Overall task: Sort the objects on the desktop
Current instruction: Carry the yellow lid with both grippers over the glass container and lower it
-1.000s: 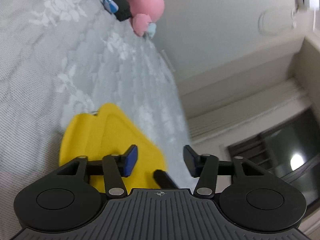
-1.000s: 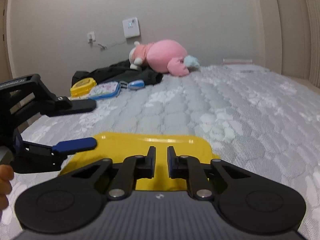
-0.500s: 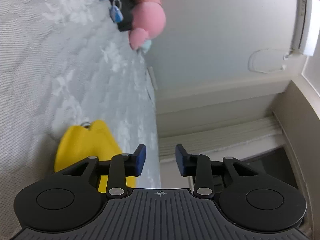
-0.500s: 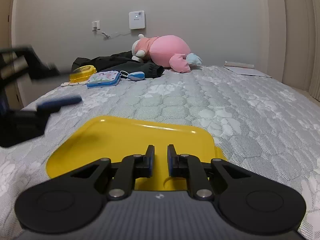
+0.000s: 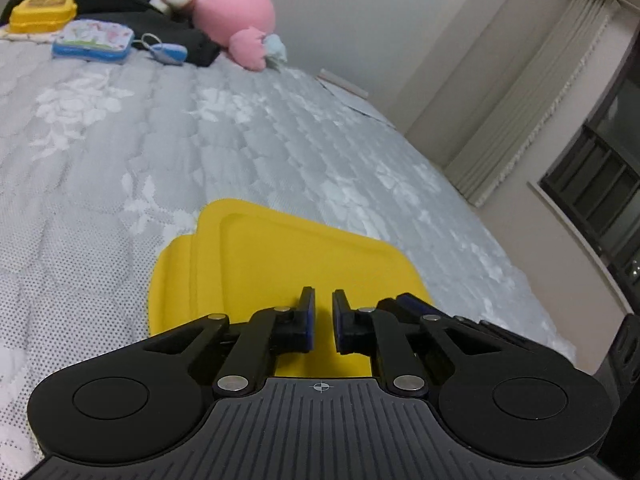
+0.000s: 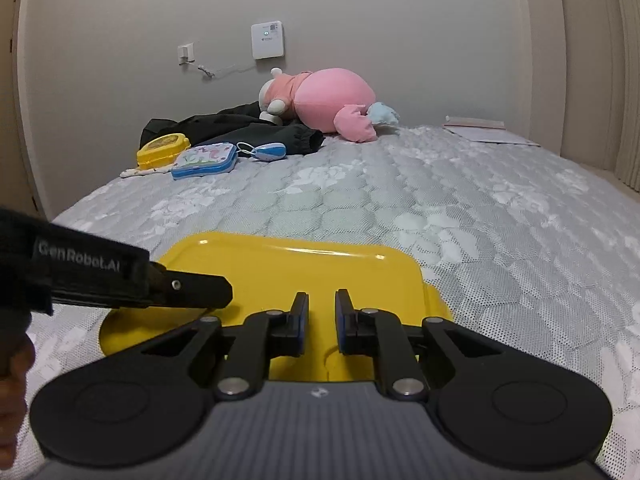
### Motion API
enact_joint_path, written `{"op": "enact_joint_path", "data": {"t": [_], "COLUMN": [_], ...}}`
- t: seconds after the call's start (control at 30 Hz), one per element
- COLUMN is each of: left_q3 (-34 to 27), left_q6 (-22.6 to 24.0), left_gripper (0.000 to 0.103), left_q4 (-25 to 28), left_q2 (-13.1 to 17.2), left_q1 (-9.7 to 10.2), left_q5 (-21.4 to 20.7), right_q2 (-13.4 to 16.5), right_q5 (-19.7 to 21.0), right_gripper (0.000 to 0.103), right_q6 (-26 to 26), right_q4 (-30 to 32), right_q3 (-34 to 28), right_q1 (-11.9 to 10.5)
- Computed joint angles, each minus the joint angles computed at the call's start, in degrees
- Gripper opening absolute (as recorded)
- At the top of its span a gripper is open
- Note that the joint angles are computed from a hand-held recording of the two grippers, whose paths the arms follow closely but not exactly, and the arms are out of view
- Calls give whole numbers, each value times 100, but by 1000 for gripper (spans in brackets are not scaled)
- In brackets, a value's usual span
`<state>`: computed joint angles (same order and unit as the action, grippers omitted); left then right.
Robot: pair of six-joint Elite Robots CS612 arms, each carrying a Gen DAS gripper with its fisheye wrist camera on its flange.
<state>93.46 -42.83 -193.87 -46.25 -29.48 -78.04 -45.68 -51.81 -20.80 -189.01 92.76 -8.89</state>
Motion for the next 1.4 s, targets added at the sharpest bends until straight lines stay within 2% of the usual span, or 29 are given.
{"op": "enact_joint_path", "data": {"t": [0.17,0.23,0.4,0.53,1.07,1.2,1.33,1.37,1.4], "left_q3": [-59,-155,-190,-203,-160,-106,-80,-54,-19], "left_q6": [647,820,582,696,561,388,426,333,203], "left_gripper": [10,10,10,10,10,10,11,13,26], "left_q4": [466,626,607,682,659,579,560,441,262], "left_q2": [-72,-42,-18,-22,-45,-65,-80,-80,-79], "left_q1": [-225,-261,-194,-222,-205,-187,-225,-211,-174], "left_q5": [840,1020,828,912,808,608,714,663,533], "right_q2": [-15,-18,-14,-10,-12,-18,-53,-68,-83], "right_q5": [-77,-77,-106,-125,-167,-186,-203,-187,-87], "right_gripper": [15,15,16,17,17,17,19,19,21], "right_q6": [-164,-198,-250,-270,-280,-289,-271,-245,-143], "right_q4": [19,26,-34,-93,-225,-249,-176,-140,-64], "right_q3": [7,10,25,42,93,108,123,127,121], "right_q1": [22,22,31,36,48,50,47,39,8]}}
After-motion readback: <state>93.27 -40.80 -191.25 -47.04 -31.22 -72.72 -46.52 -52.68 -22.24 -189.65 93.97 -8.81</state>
